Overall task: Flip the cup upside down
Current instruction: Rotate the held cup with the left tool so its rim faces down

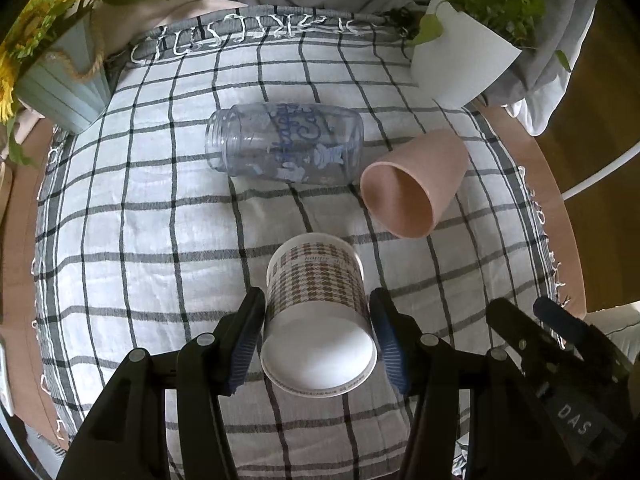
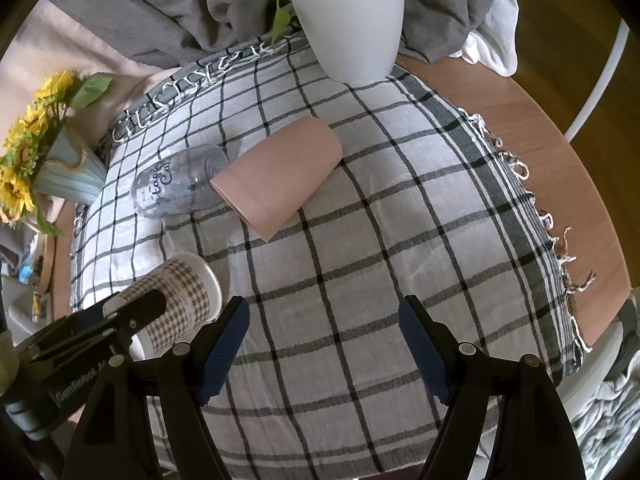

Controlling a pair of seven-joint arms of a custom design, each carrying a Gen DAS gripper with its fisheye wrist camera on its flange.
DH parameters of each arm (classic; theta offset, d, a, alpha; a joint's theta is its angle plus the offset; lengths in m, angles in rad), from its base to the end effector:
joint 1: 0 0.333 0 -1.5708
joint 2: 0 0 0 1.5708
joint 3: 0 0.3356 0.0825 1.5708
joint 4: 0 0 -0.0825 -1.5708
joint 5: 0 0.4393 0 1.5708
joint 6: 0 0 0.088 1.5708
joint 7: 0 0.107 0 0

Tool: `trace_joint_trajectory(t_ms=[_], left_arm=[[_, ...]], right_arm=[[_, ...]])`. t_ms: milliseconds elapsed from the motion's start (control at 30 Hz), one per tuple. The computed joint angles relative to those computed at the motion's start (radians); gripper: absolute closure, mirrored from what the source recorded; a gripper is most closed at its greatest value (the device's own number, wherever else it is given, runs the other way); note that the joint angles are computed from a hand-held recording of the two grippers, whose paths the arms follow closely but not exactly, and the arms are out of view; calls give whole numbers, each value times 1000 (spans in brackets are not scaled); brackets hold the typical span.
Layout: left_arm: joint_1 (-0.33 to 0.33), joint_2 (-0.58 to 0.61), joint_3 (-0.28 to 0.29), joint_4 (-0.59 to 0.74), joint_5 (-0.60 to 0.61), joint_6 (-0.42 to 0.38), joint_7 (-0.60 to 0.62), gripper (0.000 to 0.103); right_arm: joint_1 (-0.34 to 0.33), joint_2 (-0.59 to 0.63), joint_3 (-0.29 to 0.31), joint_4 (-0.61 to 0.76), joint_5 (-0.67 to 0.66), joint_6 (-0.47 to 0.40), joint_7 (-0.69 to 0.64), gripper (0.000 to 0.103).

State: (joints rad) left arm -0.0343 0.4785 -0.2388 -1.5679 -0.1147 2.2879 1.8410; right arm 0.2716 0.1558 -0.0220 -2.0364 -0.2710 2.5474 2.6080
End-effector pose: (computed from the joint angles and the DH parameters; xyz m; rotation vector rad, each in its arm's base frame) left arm 0.7442 -0.1839 0.3913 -1.6443 2.5881 -0.4951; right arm 0.6369 0.1663 0.3930 -1.3203 2.4694 -0.3419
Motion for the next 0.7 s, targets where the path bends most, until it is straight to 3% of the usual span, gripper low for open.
trace_joint_trajectory(t_ms=[267, 600, 700], left_arm=[[1, -28, 2, -11, 7, -11, 13, 49], [-25, 34, 15, 74, 51, -121, -22, 50], [-31, 33, 14, 67, 61, -98, -29, 50]], right_arm=[[-2, -15, 1, -10, 0, 21, 16, 26], [-6, -2, 5, 3, 45, 38, -27, 26], [-4, -2, -1, -1, 36, 28, -18, 26]])
